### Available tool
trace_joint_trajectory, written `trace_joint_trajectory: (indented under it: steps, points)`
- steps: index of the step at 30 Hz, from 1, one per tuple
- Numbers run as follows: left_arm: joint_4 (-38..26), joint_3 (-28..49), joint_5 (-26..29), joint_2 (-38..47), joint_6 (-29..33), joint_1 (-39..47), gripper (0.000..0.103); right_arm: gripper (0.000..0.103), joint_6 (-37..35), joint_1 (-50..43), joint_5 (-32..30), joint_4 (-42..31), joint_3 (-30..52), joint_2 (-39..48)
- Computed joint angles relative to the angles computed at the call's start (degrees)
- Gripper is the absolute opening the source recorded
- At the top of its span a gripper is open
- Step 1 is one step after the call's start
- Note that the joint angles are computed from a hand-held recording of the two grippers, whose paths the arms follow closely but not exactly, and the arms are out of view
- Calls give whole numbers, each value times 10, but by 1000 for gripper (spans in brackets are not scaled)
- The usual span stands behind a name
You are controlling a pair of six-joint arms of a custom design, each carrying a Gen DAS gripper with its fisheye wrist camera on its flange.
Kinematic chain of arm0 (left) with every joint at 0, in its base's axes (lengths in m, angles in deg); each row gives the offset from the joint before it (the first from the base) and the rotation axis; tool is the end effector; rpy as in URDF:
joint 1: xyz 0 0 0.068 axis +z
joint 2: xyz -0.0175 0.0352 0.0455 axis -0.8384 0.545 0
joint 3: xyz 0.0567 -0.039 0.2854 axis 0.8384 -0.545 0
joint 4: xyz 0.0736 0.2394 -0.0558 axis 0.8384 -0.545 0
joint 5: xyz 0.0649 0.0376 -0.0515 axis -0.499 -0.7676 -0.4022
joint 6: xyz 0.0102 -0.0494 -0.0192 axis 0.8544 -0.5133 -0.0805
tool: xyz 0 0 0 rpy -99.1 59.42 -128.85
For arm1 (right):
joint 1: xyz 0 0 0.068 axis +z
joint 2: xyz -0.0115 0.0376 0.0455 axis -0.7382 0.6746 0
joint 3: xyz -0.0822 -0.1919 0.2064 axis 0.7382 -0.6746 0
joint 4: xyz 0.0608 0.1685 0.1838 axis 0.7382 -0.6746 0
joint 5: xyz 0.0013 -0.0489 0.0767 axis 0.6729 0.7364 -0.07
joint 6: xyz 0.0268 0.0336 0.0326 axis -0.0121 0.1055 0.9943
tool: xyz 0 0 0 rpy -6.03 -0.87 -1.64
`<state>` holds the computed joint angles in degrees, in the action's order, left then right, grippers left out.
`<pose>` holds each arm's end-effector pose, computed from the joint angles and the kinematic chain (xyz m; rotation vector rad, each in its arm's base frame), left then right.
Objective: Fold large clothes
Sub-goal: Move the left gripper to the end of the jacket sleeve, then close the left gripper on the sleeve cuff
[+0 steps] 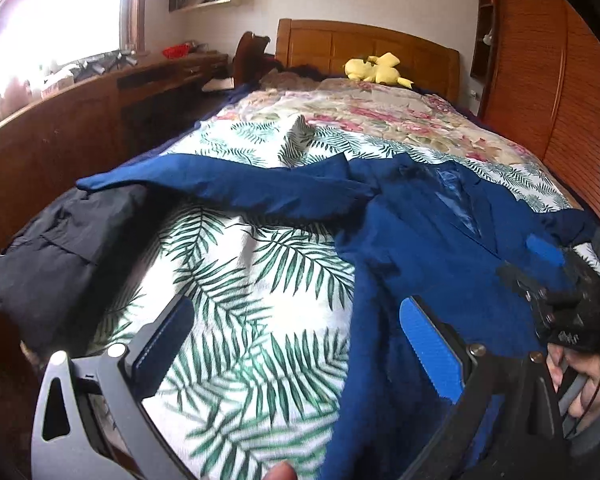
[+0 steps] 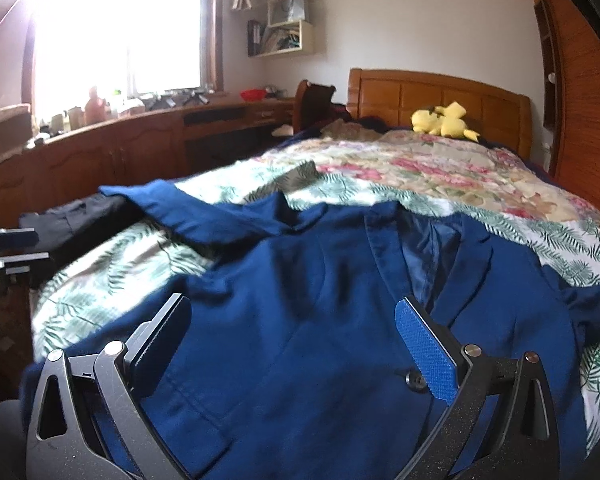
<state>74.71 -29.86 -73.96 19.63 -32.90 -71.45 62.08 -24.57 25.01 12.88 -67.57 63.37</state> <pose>0.2988 -0.0842 0.0919 0.4479 2.2484 -0.3233 0.2236 0.0814 0.0798 0.0188 2.0916 -0.0041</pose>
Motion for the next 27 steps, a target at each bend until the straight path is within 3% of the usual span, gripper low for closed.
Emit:
trace_joint_trajectory:
  steps: [5,16,18,23,27]
  points:
    - [-34,97,26,65,1,19,103,103,16,-31,-42,20,-4,27]
    - [-176,334,58,195,0,70,102,103,9,-15,-22,-3,18,52]
    - [-188,364,66,213,-6,77,97,103,12,-18,-24,-13,23,53]
    - [-213,444,61,261,-42,86,71,103,16,-20,-27,-35,35,53]
    - [-271,519,71,303,-92,96,61,103,15,-18,-29,-38,36,55]
